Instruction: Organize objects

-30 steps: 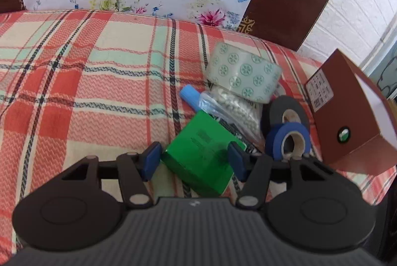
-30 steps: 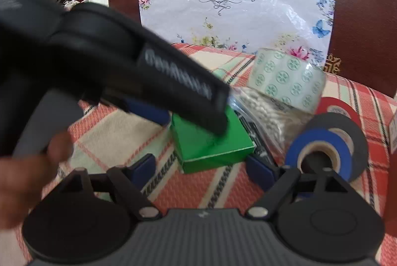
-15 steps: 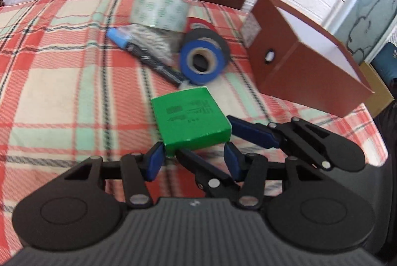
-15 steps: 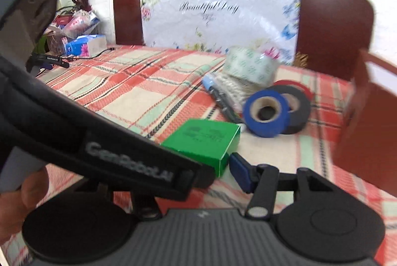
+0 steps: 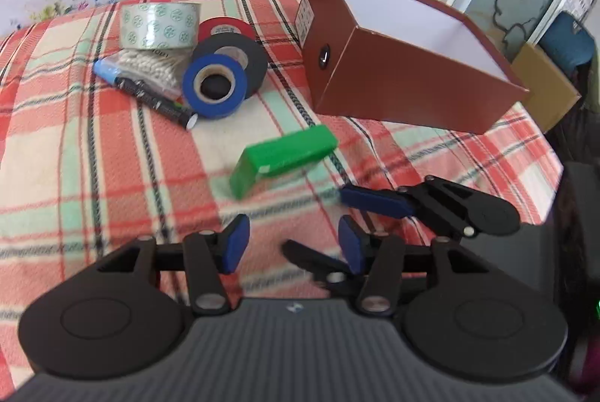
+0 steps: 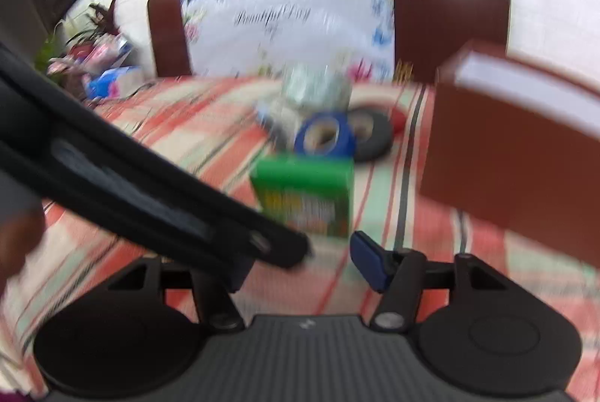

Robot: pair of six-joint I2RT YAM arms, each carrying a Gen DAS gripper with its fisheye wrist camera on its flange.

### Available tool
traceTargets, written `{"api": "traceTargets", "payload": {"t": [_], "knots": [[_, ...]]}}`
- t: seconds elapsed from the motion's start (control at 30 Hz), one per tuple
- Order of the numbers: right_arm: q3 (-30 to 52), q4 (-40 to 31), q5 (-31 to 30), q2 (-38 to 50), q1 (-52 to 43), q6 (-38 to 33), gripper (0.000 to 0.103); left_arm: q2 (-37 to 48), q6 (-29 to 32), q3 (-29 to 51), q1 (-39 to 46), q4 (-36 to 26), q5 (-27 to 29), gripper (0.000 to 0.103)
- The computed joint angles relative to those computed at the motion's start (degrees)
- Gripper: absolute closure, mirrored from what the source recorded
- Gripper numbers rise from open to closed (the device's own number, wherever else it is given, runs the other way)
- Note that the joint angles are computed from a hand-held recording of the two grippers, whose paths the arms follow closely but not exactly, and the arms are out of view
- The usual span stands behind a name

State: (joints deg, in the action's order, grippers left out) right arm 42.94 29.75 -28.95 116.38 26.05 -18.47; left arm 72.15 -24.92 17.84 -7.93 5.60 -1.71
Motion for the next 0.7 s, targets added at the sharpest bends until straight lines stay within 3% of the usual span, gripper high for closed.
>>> {"api": "traceTargets", "payload": {"t": [0.07,0.17,0.27,0.43,0.53,0.7], "knots": [[-1.2,1.2,-1.3,-0.2,-1.2,-1.0,0.027,-2.4,-2.2,-1.5,2.8,-0.5,2.0,0.044],[-1.4,4.9,0.2,0.2,-0.6,-1.3,0.017,-0.4,-6.3,1.0,5.2,-2.2,-0.7,0.044],[1.1,4.2,-1.1,0.5,0.1,-2.1,0.017,-4.2,-10.8,2.6,4.5,-6.1,-3.4,0.044],[5.4,2.4,-5.5,-0.3,2.6,-3.3,0.014,-16.8,-11.8,0.9,-0.4,-13.8,-11.8,0.038],[6.7,1.0,-5.5,0.5,4.5,-4.9,0.014,-20.2,-12.5,-0.2,2.7,-16.1,-9.0,0.038],[7.0,-13.4,-7.7,0.1,3.8,-12.7,0.018,-21.3,-11.7,-2.0,4.8,-16.0,-7.7,0.038]]}}
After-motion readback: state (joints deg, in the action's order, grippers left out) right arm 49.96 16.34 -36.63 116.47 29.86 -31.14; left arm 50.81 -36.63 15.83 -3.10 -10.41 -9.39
